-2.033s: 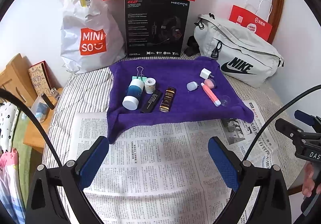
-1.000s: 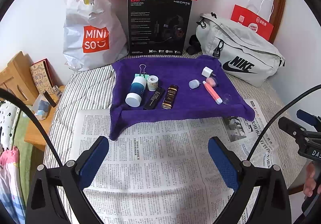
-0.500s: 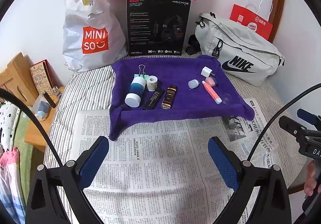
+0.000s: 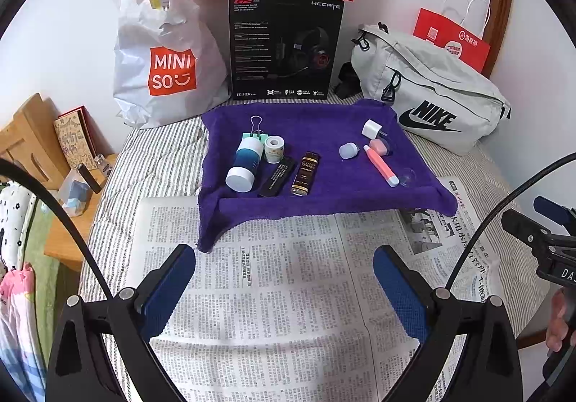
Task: Organize rigid objects
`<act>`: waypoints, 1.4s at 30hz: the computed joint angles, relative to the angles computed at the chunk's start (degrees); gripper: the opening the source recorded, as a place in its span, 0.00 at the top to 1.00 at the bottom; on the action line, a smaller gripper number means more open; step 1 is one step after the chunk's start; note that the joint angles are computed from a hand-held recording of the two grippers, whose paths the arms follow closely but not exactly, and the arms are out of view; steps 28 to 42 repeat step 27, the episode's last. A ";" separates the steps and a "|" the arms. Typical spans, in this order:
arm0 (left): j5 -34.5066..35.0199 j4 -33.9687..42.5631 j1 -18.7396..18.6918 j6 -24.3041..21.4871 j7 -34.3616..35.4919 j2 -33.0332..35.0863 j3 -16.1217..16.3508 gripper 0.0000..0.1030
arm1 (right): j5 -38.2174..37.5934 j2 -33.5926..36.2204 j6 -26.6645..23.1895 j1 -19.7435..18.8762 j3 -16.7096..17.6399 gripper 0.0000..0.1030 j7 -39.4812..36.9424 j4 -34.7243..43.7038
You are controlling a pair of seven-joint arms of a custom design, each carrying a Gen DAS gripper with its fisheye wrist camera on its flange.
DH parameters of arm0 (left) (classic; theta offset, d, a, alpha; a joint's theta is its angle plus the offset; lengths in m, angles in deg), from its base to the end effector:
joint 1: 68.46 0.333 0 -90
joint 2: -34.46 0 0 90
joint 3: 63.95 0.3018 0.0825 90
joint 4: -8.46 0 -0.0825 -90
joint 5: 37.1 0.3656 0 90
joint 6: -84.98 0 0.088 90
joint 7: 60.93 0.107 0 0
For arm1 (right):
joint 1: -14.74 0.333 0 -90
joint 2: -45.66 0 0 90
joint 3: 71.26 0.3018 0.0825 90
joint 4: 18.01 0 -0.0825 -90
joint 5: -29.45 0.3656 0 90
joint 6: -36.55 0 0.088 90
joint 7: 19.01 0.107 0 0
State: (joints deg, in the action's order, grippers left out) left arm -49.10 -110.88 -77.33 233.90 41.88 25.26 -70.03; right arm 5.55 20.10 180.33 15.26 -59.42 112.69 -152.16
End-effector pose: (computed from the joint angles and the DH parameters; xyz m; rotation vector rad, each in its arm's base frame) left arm 0.5225 -0.1385 0.5665 -1.5294 2.1807 -0.8156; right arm 0.4391 0.1110 0.5602 -1.6092 2.0516 -0.8028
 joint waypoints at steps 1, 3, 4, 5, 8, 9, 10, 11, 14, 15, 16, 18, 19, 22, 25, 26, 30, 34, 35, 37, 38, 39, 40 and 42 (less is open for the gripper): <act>-0.03 -0.02 -0.01 -0.02 0.01 -0.01 -0.01 0.03 | -0.05 -0.05 0.01 0.00 0.04 0.00 0.07 -0.05; -0.13 -0.02 0.01 -0.04 0.28 -0.05 0.08 0.03 | -0.01 -0.08 0.03 0.07 -0.03 0.00 -0.10 -0.10; 0.00 -0.06 0.05 -0.03 -0.01 -0.08 0.00 0.03 | -0.05 -0.03 -0.09 0.02 0.03 0.00 -0.01 0.00; -0.09 -0.06 0.03 -0.07 -0.01 -0.10 0.02 0.03 | 0.00 -0.02 -0.11 0.04 0.00 0.00 0.01 -0.03; -0.28 0.00 0.03 -0.09 0.37 -0.11 0.12 0.03 | 0.10 0.00 -0.18 0.13 -0.09 0.00 -0.17 0.02; -0.36 0.04 0.02 -0.10 0.50 -0.09 0.15 0.03 | 0.10 0.00 -0.18 0.13 -0.09 0.00 -0.17 0.02; -0.37 0.04 0.04 -0.10 0.51 -0.09 0.14 0.03 | 0.10 0.00 -0.18 0.13 -0.09 0.00 -0.17 0.02; -0.41 0.08 0.06 -0.21 0.52 -0.10 0.16 0.03 | 0.14 0.04 -0.19 0.14 -0.10 0.00 -0.16 0.04; -0.27 -0.04 0.09 -0.01 0.38 -0.15 0.07 0.03 | 0.08 -0.08 -0.06 0.13 -0.05 0.00 -0.02 -0.06; -0.22 0.00 0.10 -0.08 0.27 -0.13 0.07 0.03 | 0.03 0.00 -0.02 0.11 -0.06 0.00 -0.10 -0.04; -0.26 0.05 0.08 -0.21 0.26 -0.13 0.07 0.03 | 0.01 0.02 0.01 0.10 -0.07 0.00 -0.13 -0.04; -0.26 0.00 0.07 -0.10 0.30 -0.13 0.08 0.03 | 0.05 0.02 0.06 0.10 -0.09 0.00 -0.16 -0.08; -0.35 0.03 0.06 -0.14 0.38 -0.15 0.11 0.03 | 0.01 0.01 -0.04 0.06 -0.01 0.00 -0.05 -0.05; -0.38 0.02 0.06 -0.23 0.33 -0.16 0.11 0.03 | 0.06 0.02 0.03 0.12 -0.06 0.00 -0.16 -0.06; -0.61 0.19 0.02 -0.16 0.68 -0.12 0.14 0.01 | 0.02 0.01 -0.02 0.11 -0.06 0.00 -0.19 -0.07; -0.57 0.29 0.05 -0.07 0.57 -0.03 0.11 0.01 | 0.01 0.05 -0.14 0.12 -0.01 0.00 -0.17 -0.01; -0.69 0.46 0.02 -0.09 0.63 0.10 0.13 0.01 | -0.05 0.06 -0.24 0.11 0.03 0.00 -0.16 -0.02; -0.69 0.46 0.02 -0.09 0.63 0.10 0.13 0.01 | -0.05 0.06 -0.24 0.11 0.03 0.00 -0.16 -0.02; -0.69 0.46 0.02 -0.09 0.63 0.10 0.13 0.01 | -0.05 0.06 -0.24 0.11 0.03 0.00 -0.16 -0.02; -0.69 0.46 0.02 -0.09 0.63 0.10 0.13 0.01 | -0.05 0.06 -0.24 0.11 0.03 0.00 -0.16 -0.02; -0.69 0.46 0.02 -0.09 0.63 0.10 0.13 0.01 | -0.05 0.06 -0.24 0.11 0.03 0.00 -0.16 -0.02; -0.69 0.46 0.02 -0.09 0.63 0.10 0.13 0.01 | -0.05 0.06 -0.24 0.11 0.03 0.00 -0.16 -0.02; -0.69 0.46 0.02 -0.09 0.63 0.10 0.13 0.01 | -0.05 0.06 -0.24 0.11 0.03 0.00 -0.16 -0.02; -0.69 0.46 0.02 -0.09 0.63 0.10 0.13 0.01 | -0.05 0.06 -0.24 0.11 0.03 0.00 -0.16 -0.02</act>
